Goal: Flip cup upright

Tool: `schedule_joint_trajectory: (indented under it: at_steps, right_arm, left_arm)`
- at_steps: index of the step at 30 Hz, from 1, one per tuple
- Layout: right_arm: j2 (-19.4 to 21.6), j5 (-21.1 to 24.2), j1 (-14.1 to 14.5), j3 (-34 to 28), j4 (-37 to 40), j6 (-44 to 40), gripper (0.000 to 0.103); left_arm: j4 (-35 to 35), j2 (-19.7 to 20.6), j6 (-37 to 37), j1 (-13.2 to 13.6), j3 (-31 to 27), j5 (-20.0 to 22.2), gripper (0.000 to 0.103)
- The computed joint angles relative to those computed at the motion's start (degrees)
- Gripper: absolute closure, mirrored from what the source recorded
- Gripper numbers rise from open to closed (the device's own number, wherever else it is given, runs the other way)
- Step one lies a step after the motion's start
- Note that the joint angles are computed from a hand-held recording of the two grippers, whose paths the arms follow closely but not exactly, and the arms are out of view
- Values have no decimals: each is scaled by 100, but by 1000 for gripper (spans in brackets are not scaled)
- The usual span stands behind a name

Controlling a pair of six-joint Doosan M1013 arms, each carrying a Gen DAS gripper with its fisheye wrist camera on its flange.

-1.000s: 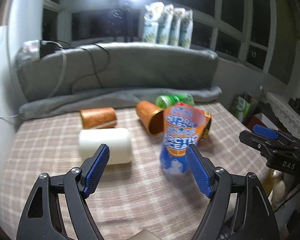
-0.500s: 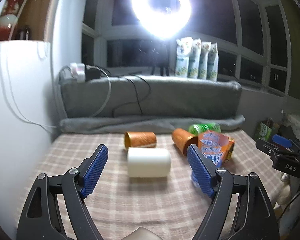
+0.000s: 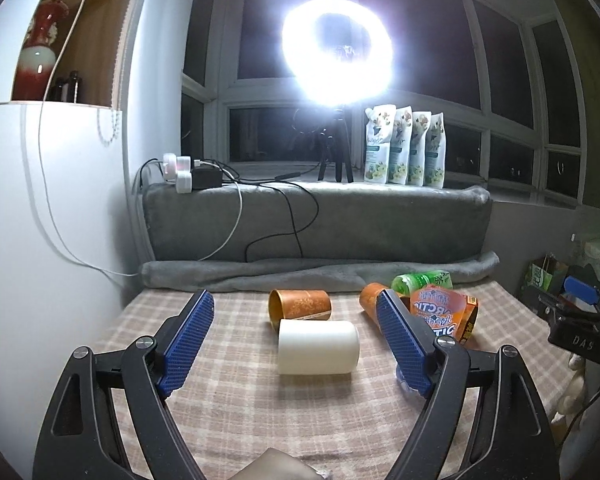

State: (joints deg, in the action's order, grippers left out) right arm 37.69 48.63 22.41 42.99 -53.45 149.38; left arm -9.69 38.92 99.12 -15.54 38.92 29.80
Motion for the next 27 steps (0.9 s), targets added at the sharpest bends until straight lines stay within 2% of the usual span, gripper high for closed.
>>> schedule_joint_trajectory:
  at_steps: [7, 27]
  right_arm:
    - [13, 28, 39, -16, -284, 168, 0]
    - [23, 56, 39, -49, -197, 100, 0]
  left_arm:
    - [46, -12, -50, -2, 33, -6, 19]
    - [-29, -26, -1, -3, 57, -11, 19]
